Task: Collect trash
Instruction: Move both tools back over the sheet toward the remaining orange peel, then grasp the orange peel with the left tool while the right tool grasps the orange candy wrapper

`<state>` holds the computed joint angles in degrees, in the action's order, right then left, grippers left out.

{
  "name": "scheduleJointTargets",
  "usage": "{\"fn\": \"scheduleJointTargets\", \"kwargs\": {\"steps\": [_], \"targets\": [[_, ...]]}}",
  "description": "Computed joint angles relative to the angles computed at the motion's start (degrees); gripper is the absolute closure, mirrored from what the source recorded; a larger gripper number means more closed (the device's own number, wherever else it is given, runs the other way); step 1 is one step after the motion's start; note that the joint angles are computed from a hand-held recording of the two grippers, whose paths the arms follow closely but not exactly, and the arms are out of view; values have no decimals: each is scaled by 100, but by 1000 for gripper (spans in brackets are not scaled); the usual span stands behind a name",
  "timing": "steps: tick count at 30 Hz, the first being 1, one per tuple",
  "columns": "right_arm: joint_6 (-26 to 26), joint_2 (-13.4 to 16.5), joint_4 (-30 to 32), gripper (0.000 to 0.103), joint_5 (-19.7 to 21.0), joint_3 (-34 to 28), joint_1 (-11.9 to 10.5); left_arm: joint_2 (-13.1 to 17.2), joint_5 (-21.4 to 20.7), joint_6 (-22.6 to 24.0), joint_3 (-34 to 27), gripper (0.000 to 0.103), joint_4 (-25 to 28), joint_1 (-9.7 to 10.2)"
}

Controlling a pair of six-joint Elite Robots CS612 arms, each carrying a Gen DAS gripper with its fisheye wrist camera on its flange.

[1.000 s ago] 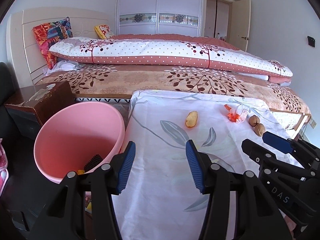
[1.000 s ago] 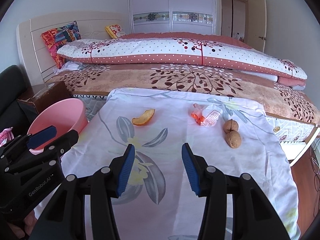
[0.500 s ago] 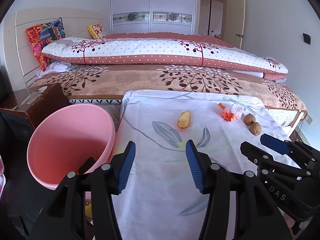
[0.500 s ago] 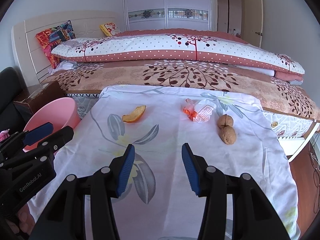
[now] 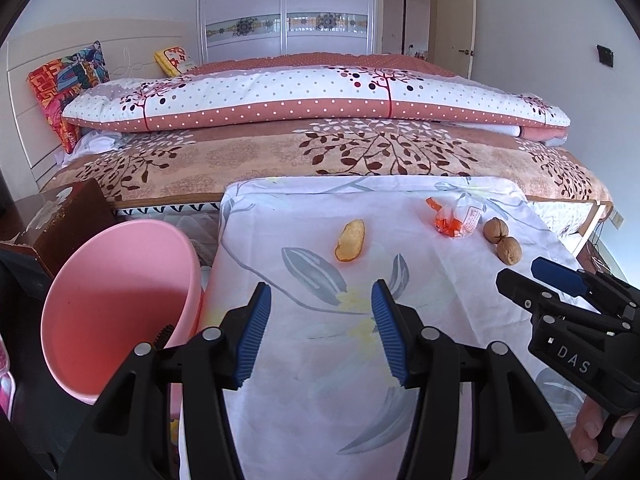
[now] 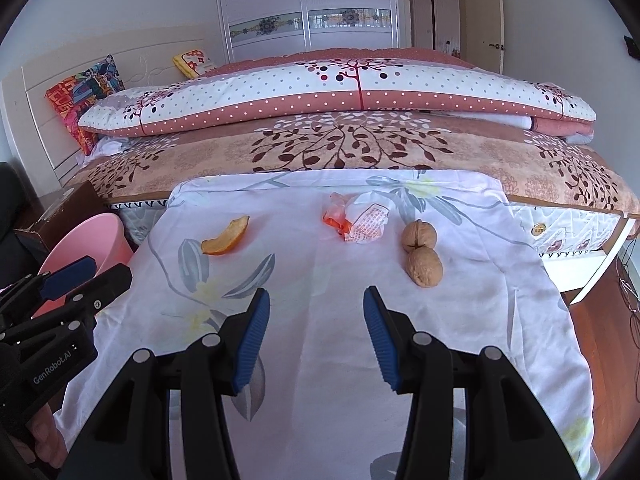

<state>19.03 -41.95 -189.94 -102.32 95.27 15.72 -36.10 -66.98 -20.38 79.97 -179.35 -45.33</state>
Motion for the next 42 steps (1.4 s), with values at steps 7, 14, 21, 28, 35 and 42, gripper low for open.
{"fn": "scheduleJointTargets", "kwargs": {"steps": [7, 14, 21, 28, 35, 42], "targets": [[133, -14, 66, 55, -9, 19, -90, 110, -107, 106, -259, 51, 236, 15], [282, -36, 167, 55, 4, 66, -172, 199, -461, 103, -467, 51, 419, 100], [372, -36, 181, 55, 85, 79, -238, 338, -751, 287, -766, 51, 549, 170], [453, -47, 180, 55, 101, 107, -289, 595, -616, 368, -1295, 51, 1169, 173], [411, -42, 200, 55, 123, 95, -308, 715, -607, 369, -1512, 51, 1369, 179], [405, -20, 284, 55, 139, 43, -302, 810, -638, 423, -1704, 51, 1664, 216]]}}
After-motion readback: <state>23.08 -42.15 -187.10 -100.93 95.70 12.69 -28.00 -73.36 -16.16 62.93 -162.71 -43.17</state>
